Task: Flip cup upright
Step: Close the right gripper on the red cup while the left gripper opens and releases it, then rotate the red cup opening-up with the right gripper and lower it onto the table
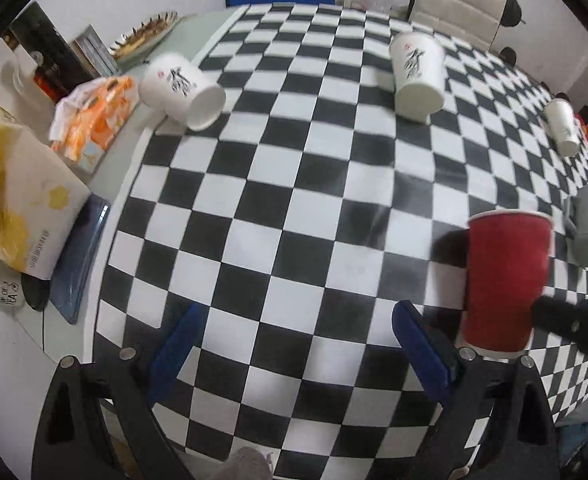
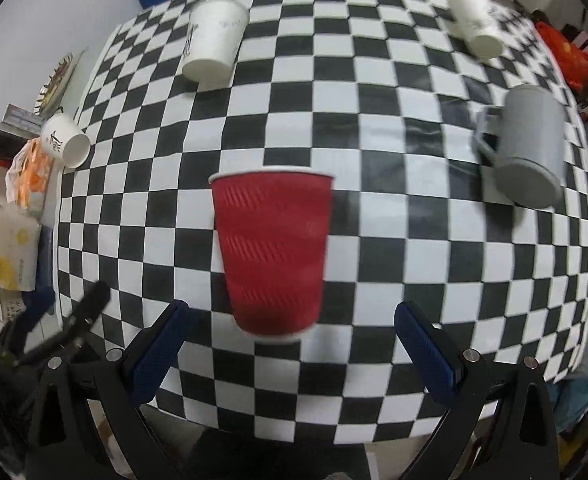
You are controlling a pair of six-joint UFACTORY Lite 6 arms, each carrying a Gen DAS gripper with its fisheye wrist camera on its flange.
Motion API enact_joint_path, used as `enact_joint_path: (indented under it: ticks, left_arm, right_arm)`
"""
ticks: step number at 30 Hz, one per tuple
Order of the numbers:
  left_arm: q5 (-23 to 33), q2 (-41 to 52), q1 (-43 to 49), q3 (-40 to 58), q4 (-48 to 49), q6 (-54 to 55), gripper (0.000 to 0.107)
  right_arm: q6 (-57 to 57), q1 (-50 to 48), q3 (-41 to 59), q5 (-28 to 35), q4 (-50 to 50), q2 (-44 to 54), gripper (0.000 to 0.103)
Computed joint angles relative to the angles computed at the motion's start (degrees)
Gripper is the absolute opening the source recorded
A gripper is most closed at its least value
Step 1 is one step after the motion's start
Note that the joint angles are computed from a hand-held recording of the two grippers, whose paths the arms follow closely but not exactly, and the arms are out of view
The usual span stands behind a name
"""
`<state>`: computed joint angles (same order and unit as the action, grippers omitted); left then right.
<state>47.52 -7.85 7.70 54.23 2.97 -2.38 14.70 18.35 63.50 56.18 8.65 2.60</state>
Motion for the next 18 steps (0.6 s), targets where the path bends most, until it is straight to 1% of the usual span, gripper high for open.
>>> enact_joint_path:
  ticks: [2,5,12,17,18]
  left_arm:
    - [-1.1,1.9,0.1,-0.1,-0.8,1.0,0.097]
    - [-2.0,5.2,-0.6,1.1,-1.2,1.5,0.097]
    - [-3.4,11.3,-1.2,4.0,-1.9,3.3,0.097]
    - [-4.1,13.2,-1.7,5.3,-1.2,3.1,0.097]
    - [-4.2,13.6,-1.8,5.6,-1.3,3.1,0.097]
  right_arm:
    - [-2.0,-1.2,2.5,-0.2,1.3,4.2,0.103]
    - [-4.5,-2.7,7.1,1.2,3.5,11.0,0.103]
    - [-9.1,-5.0,13.5,4.4,8.4,21.6,0.102]
    - [-9.9,-4.9,16.6,4.7,10.0,26.6,0.097]
    - [-10.1,-5.2,16.7,4.3,10.2,27.1,0.094]
